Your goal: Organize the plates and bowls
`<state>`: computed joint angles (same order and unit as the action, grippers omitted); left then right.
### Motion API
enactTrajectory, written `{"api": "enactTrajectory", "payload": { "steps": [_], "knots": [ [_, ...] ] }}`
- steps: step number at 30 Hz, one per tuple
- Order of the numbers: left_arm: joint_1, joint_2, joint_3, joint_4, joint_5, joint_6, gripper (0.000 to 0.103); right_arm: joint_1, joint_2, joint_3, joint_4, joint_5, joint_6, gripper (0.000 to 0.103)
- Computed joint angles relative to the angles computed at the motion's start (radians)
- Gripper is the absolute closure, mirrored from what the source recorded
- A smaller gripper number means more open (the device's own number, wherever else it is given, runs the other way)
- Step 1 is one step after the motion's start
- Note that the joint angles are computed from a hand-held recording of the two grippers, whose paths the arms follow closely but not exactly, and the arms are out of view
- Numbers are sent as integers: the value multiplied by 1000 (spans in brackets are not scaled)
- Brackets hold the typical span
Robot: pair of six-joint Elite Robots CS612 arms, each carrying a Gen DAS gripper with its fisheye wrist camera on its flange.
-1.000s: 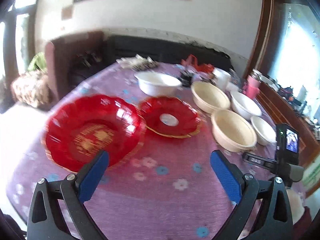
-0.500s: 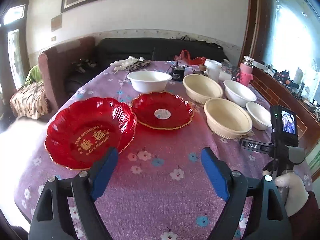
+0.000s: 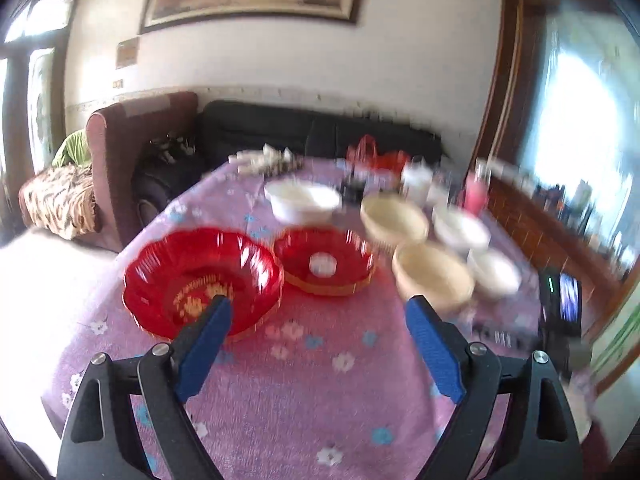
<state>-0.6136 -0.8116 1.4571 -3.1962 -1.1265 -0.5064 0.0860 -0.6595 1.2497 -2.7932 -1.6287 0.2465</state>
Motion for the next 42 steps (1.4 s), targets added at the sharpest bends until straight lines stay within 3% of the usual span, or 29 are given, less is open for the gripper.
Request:
{"api": "enactTrajectory", "payload": {
  "steps": [1,6,8,12,15,19,20,25,30,36,39,42],
  "knots": [
    [4,-6,5,-24,-8,-13,15,-5,-18,28,-36,10,-1,2],
    [23,-30,-23,31,-81,22,15,-29,-91,145,-343,25,57,2],
    [32,-36,-33,14,-79,18,15,-44,-97,155,-428,84,101,2],
    [59,-19,-87,13,-88,21,8,-54,-90,108,-338,237,93,2],
    [80,18,-176,160,-94,34,8,-48,-54,44,-245,408,75,4],
    [125,100,-327,391,-204,-7,8,-23,34,-97,-49,623,59,19],
    [139,126,-370,446,-244,-31,8,-14,55,-134,-3,646,50,20],
    [186,236,-541,581,-365,-93,8,32,159,-320,168,619,8,21],
    [211,341,-724,711,-426,-105,8,55,224,-444,246,536,11,21],
    [229,482,-976,864,-518,-104,10,73,248,-489,243,443,-2,21],
    [239,547,-1095,939,-585,-108,17,66,248,-480,232,498,12,21],
    [238,612,-1223,1027,-584,-81,17,65,241,-467,240,508,15,21]
  ]
}}
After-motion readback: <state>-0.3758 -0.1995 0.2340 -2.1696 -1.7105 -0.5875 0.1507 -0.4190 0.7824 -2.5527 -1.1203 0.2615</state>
